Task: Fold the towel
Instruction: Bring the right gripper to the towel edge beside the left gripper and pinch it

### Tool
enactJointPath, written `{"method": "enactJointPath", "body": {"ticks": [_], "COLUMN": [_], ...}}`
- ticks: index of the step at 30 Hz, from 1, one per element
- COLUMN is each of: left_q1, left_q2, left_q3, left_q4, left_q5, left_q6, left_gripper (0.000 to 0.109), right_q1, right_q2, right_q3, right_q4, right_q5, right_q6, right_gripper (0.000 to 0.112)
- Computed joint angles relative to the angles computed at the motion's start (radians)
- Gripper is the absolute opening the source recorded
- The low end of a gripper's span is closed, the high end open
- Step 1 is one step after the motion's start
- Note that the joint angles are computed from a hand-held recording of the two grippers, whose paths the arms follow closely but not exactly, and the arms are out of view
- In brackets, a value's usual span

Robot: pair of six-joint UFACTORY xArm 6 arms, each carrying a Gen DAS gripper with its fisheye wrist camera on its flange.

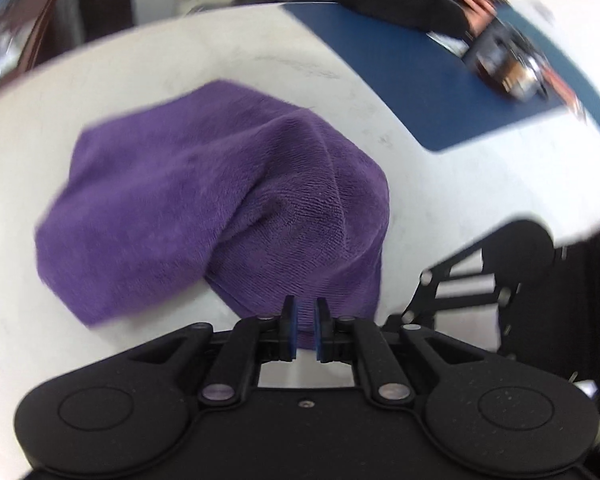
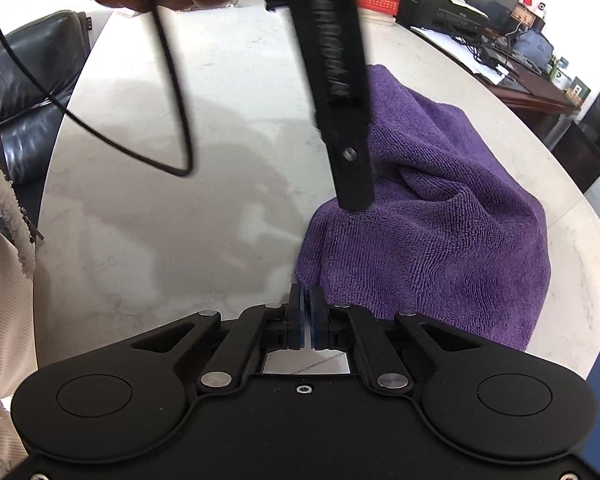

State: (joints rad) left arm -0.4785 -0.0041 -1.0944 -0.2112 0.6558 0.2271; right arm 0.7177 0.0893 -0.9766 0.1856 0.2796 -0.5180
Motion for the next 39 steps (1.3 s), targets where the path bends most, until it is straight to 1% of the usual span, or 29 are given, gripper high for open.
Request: {"method": "enactJointPath", "body": {"ticks": [1,3,6,10,11,13,14,18,21,24,26,30,32,35,39], "left_q1": [-0.002,-0.009,-0.009,0.011,0.019,0.034,0.039,0.067,0.070,0.057,0.060,0.070,0.070,0.068,0.076], "left_q2": [-0.002,0.002,0.021,0.068,0.086,0.124,0.139,0.197,0.217,0.220,0.231,0.236,0.238,0.249,0.271], "left_q3": [0.007,0.020,0.012,-0.035,-0.054,-0.100,-0.119,-0.212,-0.239,-0.214,-0.220,-0.240,-0.239,-0.234,-0.253], "left_q4": [0.002,-0.023,-0.133,-0.245,-0.263,-0.261,-0.254,-0.262,-0.248,-0.225,-0.241,-0.273,-0.269,-0.258,-0.261], "left_q5": [-0.009,-0.031,-0.024,0.061,0.086,0.140,0.161,0.296,0.349,0.289,0.275,0.298,0.294,0.277,0.285], "left_q6": [0.049,0.209,0.443,0.656,0.717,0.784,0.804,0.918,0.979,1.013,1.008,1.029,1.037,1.050,1.065], "left_gripper": [0.006,0.006,0.006,0.006,0.006,0.007,0.007,0.009,0.011,0.011,0.011,0.012,0.017,0.017,0.017], "right_q1": [0.000,-0.006,-0.023,-0.030,-0.030,-0.031,-0.031,-0.034,-0.037,-0.038,-0.039,-0.039,-0.040,-0.039,-0.040], "right_q2": [0.000,-0.004,-0.010,0.002,0.007,0.002,0.001,0.019,0.033,0.035,0.041,0.043,0.048,0.041,0.034], "right_q3": [-0.002,-0.005,-0.014,-0.035,-0.040,-0.037,-0.036,-0.060,-0.077,-0.081,-0.089,-0.090,-0.096,-0.087,-0.081], "right_q4": [0.000,0.011,0.026,0.023,0.022,0.023,0.023,0.018,0.005,0.000,-0.005,-0.017,-0.020,-0.022,-0.019], "right_q5": [0.003,0.019,0.046,0.063,0.066,0.071,0.072,0.083,0.091,0.095,0.099,0.099,0.101,0.098,0.099], "right_q6": [-0.002,-0.018,-0.044,-0.044,-0.042,-0.040,-0.039,-0.025,-0.007,0.007,0.015,0.032,0.038,0.043,0.046], "right_gripper": [0.002,0.002,0.002,0.002,0.002,0.002,0.002,0.002,0.002,0.002,0.002,0.002,0.002,0.002,0.002]}}
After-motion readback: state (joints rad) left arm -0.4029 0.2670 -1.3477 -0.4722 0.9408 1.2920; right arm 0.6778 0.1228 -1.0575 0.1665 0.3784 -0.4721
